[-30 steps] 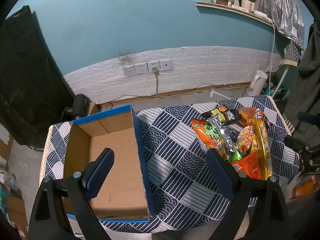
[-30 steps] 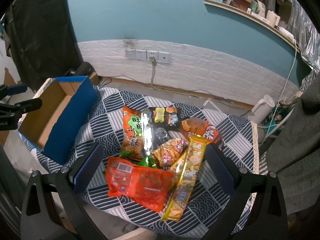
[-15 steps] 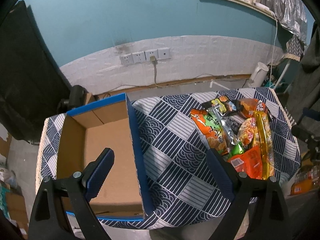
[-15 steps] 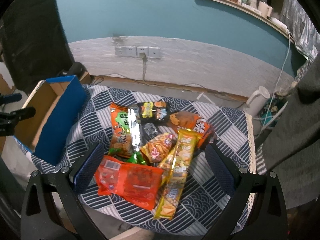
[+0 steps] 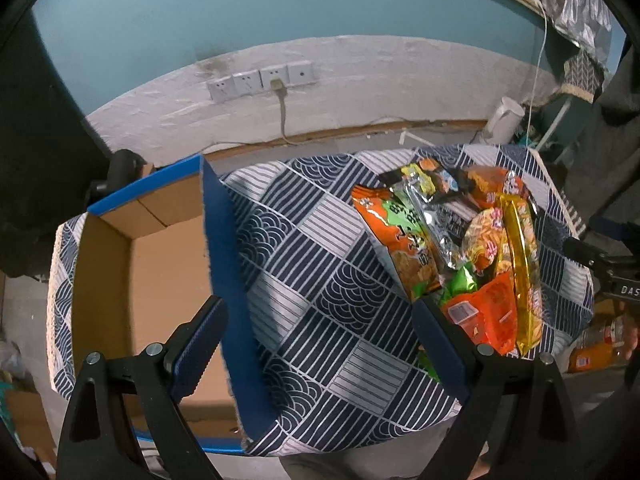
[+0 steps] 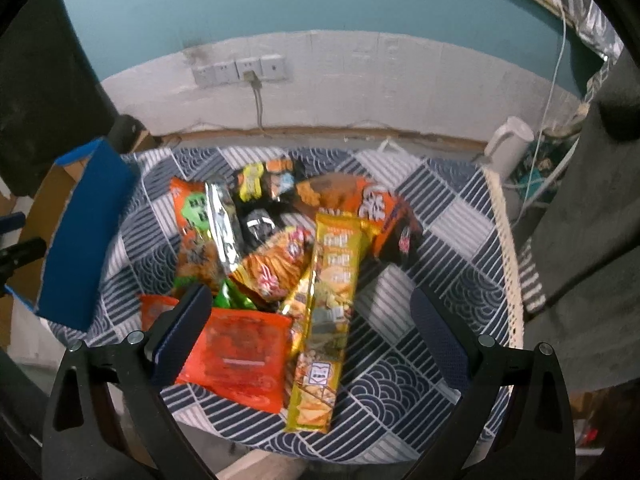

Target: Organize snacks

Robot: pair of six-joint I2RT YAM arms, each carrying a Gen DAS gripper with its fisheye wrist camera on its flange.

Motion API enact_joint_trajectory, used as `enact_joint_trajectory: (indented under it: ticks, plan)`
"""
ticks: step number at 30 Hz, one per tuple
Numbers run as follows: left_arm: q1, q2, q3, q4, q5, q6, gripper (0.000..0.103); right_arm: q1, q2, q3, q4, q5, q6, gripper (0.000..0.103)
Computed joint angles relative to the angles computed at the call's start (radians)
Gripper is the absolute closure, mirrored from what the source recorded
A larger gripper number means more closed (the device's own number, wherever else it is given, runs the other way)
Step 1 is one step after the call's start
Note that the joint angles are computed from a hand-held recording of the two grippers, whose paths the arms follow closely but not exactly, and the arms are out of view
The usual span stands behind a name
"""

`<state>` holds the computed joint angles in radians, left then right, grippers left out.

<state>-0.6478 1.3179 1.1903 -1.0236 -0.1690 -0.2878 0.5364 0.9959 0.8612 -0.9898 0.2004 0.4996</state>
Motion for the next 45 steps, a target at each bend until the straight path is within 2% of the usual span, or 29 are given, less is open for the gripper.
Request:
enact_joint_trajectory:
  ticks: [6,10,17,20,22,23,27,33,41,45]
  plan:
    - [-0.025,0.085,0.009,0.027,0.023,-0.015,0.008,-0.075,0.052,-0.082,0.077,-0.057,-0.072,0.007]
    - [-0.051,0.137,0.009,0.06,-0.007,-0.003,0.008,-0.113,0.09,-0.147,0.134,-0.093,-0.111,0.017]
    - [-0.045,0.225,0.004,0.091,0.024,-0.006,0.008,-0.162,0.136,-0.214,0.202,-0.158,-0.142,0.031]
    - [-0.046,0.267,0.008,0.119,0.023,-0.001,0.008,-0.167,0.167,-0.226,0.228,-0.163,-0.159,0.044]
    - [-0.041,0.301,0.023,0.127,0.028,-0.008,0.008,-0.177,0.186,-0.236,0.243,-0.188,-0.174,0.064]
    - [-0.037,0.32,0.034,0.128,0.036,-0.013,0.008,-0.179,0.195,-0.24,0.249,-0.192,-0.177,0.066]
    - [-0.029,0.386,0.078,0.133,0.082,-0.022,0.008,-0.194,0.181,-0.235,0.236,-0.187,-0.188,0.07]
    - [-0.047,0.495,0.157,0.15,0.088,-0.024,0.008,-0.228,0.184,-0.214,0.213,-0.102,-0.243,0.073]
    - [-0.04,0.665,0.293,0.13,0.114,-0.041,0.008,-0.268,0.212,-0.202,0.238,-0.114,-0.283,0.073]
    - [-0.024,0.747,0.354,0.111,0.17,-0.07,0.008,-0.239,0.242,-0.179,0.251,-0.119,-0.268,0.073]
